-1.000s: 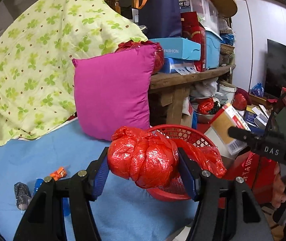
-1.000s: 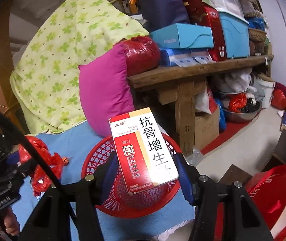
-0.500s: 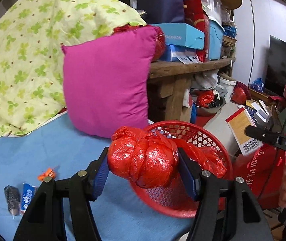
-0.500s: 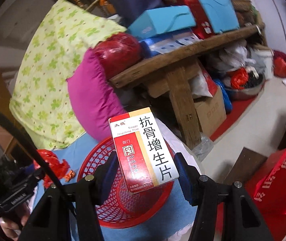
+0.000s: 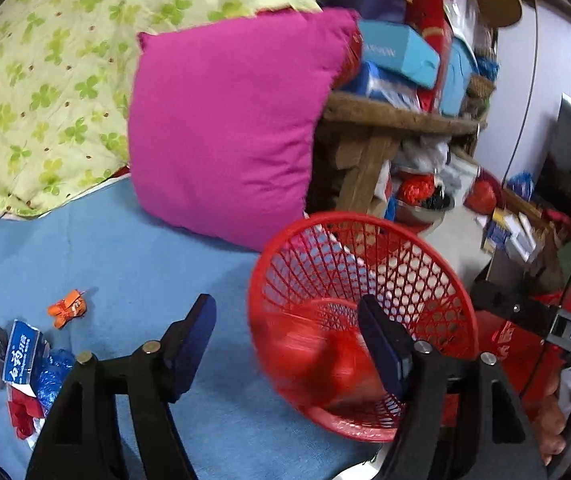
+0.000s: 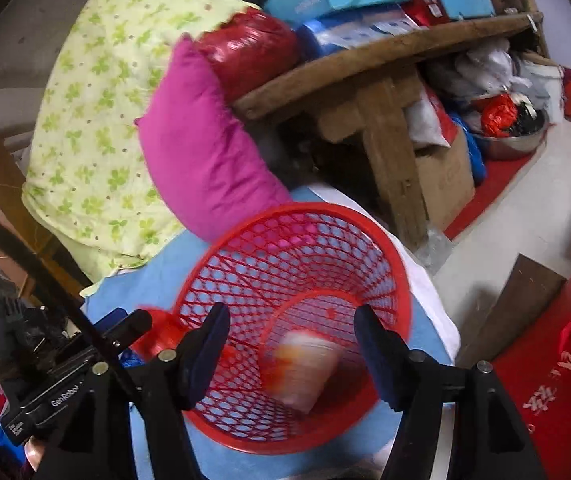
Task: Collect trash
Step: 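Grasp the blue toothpaste box with the right tool while the left tool reaches the clear tray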
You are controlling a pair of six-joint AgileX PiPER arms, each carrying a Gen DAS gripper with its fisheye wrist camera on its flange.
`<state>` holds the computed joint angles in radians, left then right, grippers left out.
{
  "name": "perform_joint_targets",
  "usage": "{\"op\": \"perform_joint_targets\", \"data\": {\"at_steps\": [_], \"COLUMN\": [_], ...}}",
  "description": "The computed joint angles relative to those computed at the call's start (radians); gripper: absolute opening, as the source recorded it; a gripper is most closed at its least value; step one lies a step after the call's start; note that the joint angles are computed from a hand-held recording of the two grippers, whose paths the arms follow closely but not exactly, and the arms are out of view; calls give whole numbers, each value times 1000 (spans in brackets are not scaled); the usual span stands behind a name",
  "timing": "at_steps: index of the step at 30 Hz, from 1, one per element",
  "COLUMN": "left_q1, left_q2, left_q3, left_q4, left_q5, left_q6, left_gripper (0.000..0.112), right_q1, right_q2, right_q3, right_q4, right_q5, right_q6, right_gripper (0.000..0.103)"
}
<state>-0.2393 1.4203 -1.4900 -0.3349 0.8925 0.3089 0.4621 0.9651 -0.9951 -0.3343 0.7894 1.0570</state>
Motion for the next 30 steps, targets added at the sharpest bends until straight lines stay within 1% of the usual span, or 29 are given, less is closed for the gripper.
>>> {"op": "perform_joint_targets", "data": {"at_steps": [2, 4, 5, 6, 7, 8, 9, 11, 14, 15, 19, 20, 23, 27, 30], "left_q1": [6, 0, 1, 22, 56, 111, 167, 288, 541, 630, 835, 884, 1041, 1099, 1093], "left_q2": [1, 19, 19, 5, -16, -43, -67, -105, -137, -136, -108, -80, -1, 88, 157], "left_q3": [-15, -57, -74, -67, -48, -20, 9, 73, 175, 208, 286, 277, 257, 216, 149], "left_q4": [7, 12, 20, -4, -50, -105, -128, -174, -261, -260, -199, -192, -274, -249, -214], "left_q5": [-6, 27, 39, 33, 24, 22, 23, 22, 42, 27, -114, -123, -107, -132, -125], "left_q6": [-35, -36, -34, -11, 31, 90, 132, 212, 372, 423, 535, 543, 624, 588, 515], "left_gripper": [85, 85, 85, 85, 85, 85, 85, 85, 85, 85, 85, 85, 85, 85, 85], "right_q1": [110, 199, 245, 289, 338, 371, 408, 445, 426, 419, 403, 397, 389, 376, 346], "right_q2": [19, 29, 30, 35, 46, 56, 68, 95, 161, 192, 366, 417, 590, 793, 914], "right_q3": [-33, -69, -86, -108, -138, -162, -186, -223, -284, -306, -430, -465, -585, -716, -784], "right_q4": [-160, -281, -333, -376, -418, -444, -474, -495, -416, -385, -220, -162, 24, 219, 389], "right_q5": [41, 93, 117, 145, 182, 208, 223, 213, 110, 74, -60, -90, -153, -163, -179], "right_q6": [152, 272, 315, 336, 342, 340, 336, 327, 243, 214, 48, -3, -154, -304, -408], "right_gripper": [68, 68, 68, 68, 68, 68, 68, 68, 68, 68, 68, 68, 68, 68, 68]}}
